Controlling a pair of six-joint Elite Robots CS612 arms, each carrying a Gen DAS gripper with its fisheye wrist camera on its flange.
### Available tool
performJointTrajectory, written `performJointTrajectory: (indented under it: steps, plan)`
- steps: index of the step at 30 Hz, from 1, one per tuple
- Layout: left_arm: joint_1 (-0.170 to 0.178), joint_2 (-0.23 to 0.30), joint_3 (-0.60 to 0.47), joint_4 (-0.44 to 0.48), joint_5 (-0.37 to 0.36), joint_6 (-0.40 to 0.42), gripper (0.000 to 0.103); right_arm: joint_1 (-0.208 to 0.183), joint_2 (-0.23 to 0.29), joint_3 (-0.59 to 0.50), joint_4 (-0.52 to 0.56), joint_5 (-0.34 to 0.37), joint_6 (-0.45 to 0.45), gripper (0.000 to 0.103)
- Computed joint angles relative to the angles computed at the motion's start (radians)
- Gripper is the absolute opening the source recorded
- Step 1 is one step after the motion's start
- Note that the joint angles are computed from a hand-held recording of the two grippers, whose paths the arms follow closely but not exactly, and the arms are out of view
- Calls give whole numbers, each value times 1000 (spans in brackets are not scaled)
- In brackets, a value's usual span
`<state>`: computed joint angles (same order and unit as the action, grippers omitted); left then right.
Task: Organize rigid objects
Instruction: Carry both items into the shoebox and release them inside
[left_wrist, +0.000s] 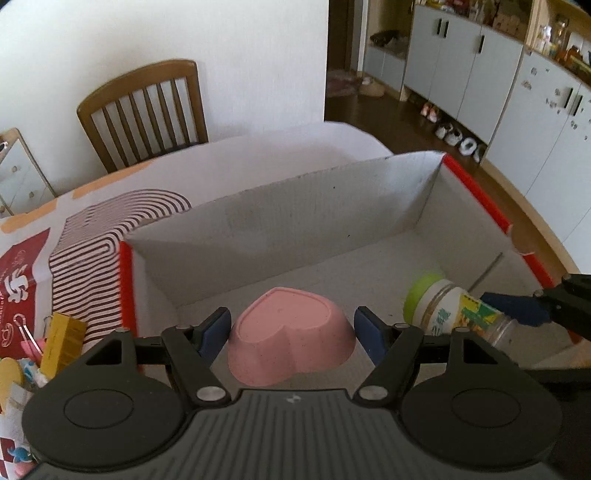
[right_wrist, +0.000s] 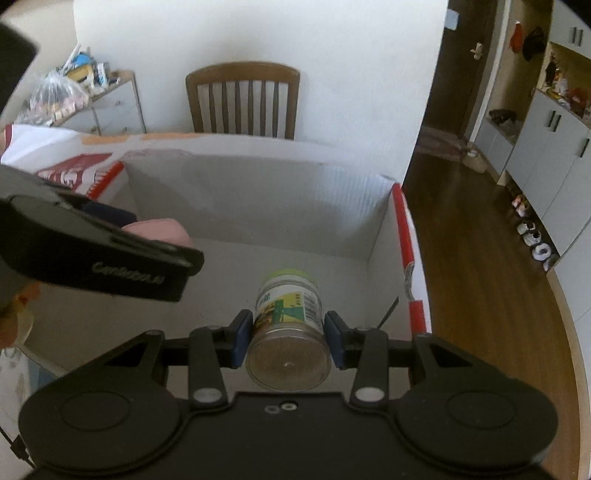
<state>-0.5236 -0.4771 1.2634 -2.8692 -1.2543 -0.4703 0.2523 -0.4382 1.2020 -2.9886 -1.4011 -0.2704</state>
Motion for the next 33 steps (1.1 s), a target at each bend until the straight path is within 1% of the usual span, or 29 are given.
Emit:
performJointTrajectory:
  steps: [6,11,13,15,19,25,28,31,33]
  plan:
    - [15,31,-86,152,-66,-4,73,3,14,-51,114,-12,-22,41]
    - [29,46,-129,233,-128,-11,73,5,20,-80,204,-18,-22,41]
    - [31,52,-141,258,-137,-13,73,6,19,-81,219,-20,-30,41]
    - [35,58,-154,288,-164,-18,74,7,17,-84,242,-17,-34,41]
    - [42,67,-171,341,-198,-43,74,7,20,-100,282,-11,-20,41]
    - [49,73,-183,366,-221,-60,73,3,22,-106,292,2,-18,41]
    - [52,72,-188,387,-226,-89,73,1,19,-103,288,6,-17,42]
    - [53,66,-173,358,-234,-116,73,-3,17,-101,282,9,-15,45]
    - [49,54,-150,326,-217,-119,73,-6,12,-93,276,20,-10,46]
